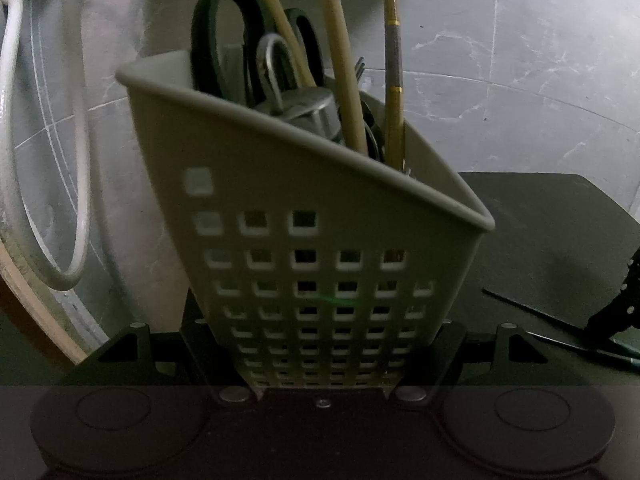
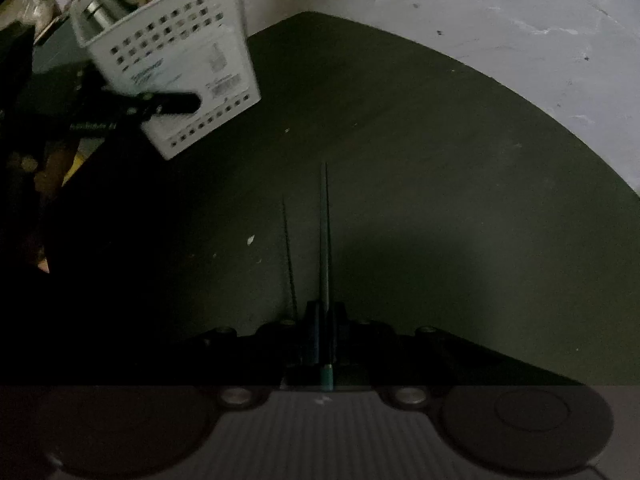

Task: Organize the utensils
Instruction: 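Close the right tool on the black teal-tipped stick and lift it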

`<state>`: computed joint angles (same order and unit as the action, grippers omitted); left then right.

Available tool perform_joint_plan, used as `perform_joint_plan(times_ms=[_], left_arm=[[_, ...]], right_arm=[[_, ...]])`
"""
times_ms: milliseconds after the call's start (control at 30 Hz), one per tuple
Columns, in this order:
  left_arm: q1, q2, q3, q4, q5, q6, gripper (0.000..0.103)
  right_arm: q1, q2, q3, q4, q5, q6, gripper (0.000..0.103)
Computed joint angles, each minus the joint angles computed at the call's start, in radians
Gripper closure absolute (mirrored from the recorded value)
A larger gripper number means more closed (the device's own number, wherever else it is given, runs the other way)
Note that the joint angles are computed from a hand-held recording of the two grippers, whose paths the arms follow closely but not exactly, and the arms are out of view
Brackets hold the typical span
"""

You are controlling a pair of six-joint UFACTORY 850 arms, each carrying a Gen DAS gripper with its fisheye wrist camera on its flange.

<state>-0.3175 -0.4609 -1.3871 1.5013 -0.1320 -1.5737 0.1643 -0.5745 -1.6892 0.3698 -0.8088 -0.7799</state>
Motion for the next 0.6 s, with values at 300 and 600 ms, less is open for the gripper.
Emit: perform_joint_plan(times_ms=[300, 600], left_arm=[[0.007, 0.006, 0.010, 0.070, 0.011, -0.069, 0.027], [0.008, 0.005, 0.009, 0.066, 0.013, -0.061, 0.027]], right_arm=[[0.019, 0.073, 0.094, -0.101, -0.006, -0.012, 0.096], [0.007, 0.082, 0.106, -0.038, -0.053, -0.020, 0.074]])
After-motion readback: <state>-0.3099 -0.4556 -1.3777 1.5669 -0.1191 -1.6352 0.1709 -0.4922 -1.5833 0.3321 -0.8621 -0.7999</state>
